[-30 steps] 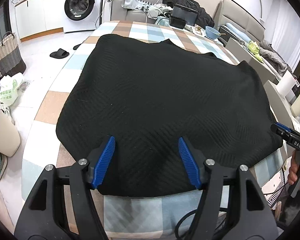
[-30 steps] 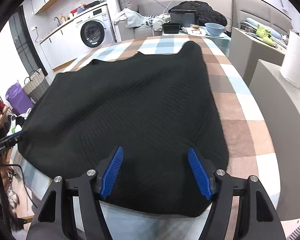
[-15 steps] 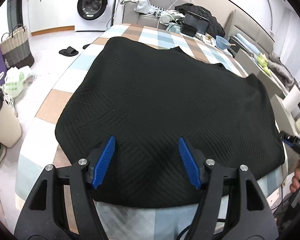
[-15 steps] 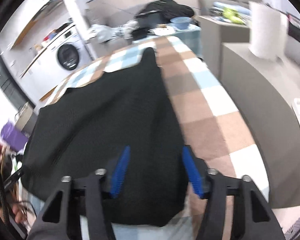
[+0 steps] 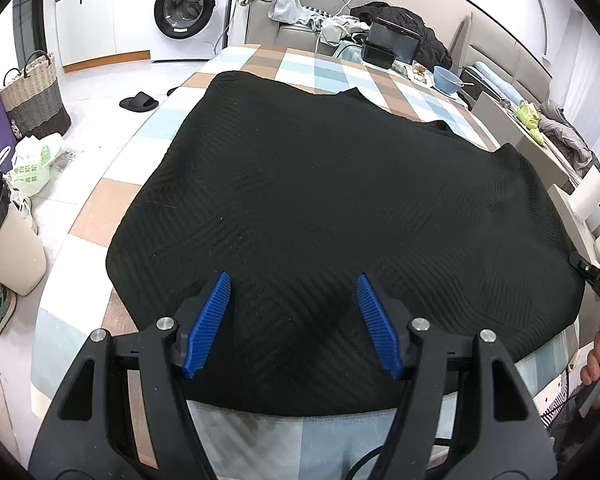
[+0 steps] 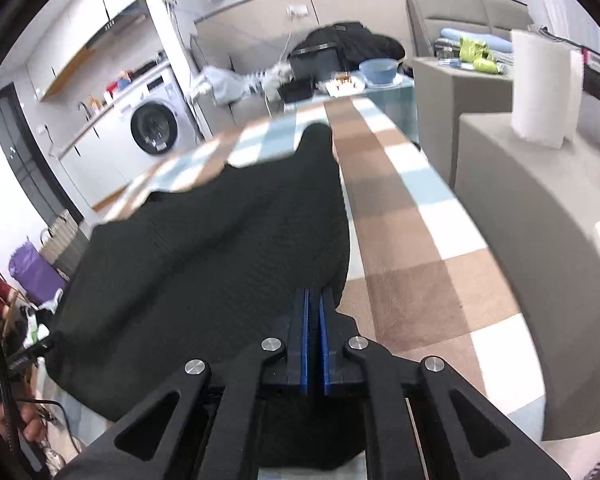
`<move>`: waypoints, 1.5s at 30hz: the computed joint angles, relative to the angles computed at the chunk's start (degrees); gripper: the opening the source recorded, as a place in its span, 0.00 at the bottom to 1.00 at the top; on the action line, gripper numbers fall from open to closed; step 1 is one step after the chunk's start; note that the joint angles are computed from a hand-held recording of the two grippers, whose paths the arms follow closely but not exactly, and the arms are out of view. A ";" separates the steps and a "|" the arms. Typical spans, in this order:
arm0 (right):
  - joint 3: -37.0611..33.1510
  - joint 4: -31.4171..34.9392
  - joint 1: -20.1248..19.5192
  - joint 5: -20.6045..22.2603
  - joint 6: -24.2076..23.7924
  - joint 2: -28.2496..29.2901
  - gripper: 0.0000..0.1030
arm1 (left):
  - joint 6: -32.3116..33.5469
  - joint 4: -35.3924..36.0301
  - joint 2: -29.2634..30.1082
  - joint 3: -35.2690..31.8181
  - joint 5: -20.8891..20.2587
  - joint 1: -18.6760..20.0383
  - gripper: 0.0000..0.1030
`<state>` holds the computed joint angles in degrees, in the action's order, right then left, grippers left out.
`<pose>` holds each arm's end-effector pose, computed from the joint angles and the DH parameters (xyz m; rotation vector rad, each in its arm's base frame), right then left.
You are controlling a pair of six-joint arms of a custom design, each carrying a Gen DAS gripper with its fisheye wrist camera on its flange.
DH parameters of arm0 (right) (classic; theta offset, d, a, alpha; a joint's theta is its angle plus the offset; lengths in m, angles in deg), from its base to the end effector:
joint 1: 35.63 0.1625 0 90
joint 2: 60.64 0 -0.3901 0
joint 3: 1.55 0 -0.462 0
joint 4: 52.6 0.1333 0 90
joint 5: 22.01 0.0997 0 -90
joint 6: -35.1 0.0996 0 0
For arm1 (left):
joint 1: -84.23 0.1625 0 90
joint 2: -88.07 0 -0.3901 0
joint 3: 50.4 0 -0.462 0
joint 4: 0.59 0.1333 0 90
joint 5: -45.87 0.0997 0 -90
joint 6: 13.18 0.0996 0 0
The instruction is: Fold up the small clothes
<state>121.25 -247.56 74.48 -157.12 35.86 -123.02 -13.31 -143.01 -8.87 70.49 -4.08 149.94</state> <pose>0.2409 -0.4754 0.1262 0.0009 -2.3177 1.0921 -0.0254 -0.5361 0.3427 0.2909 2.4405 -0.7955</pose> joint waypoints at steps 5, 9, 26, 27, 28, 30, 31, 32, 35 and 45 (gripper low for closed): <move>-0.69 15.18 -0.88 -2.21 6.16 -2.03 0.05 | -0.08 0.25 -0.18 0.11 0.57 0.04 0.62; -2.45 7.16 1.04 -5.03 -0.91 0.84 0.21 | -0.29 -0.04 -0.69 0.22 0.50 0.23 0.62; -16.55 14.34 -5.71 -0.23 -7.85 7.50 0.42 | -1.11 -4.87 0.03 0.88 2.13 0.89 0.63; -16.55 17.59 -6.33 -0.96 -5.51 7.01 0.42 | -1.10 -5.10 0.30 0.65 1.82 1.06 0.63; -16.18 19.48 -7.15 -0.33 -3.92 6.37 0.42 | -0.84 -5.34 0.57 0.43 1.40 1.19 0.63; -14.88 18.02 -7.15 -0.08 -3.29 5.16 0.43 | -0.17 -5.39 1.44 -0.24 1.61 1.17 0.63; -14.46 16.97 -6.85 -0.46 -3.52 4.86 0.43 | 0.12 -5.29 1.81 -0.54 1.63 1.19 0.63; -13.92 14.59 -6.39 -0.77 -4.94 4.69 0.43 | 0.54 -5.37 2.29 -0.92 1.47 1.21 0.63; -12.82 9.32 -4.77 0.02 -8.64 4.40 0.45 | 1.85 -6.25 3.39 -1.57 0.18 1.26 0.63; -15.50 16.40 -2.36 4.90 -6.79 8.22 0.60 | 4.35 -6.01 5.12 -1.46 0.03 -0.22 0.64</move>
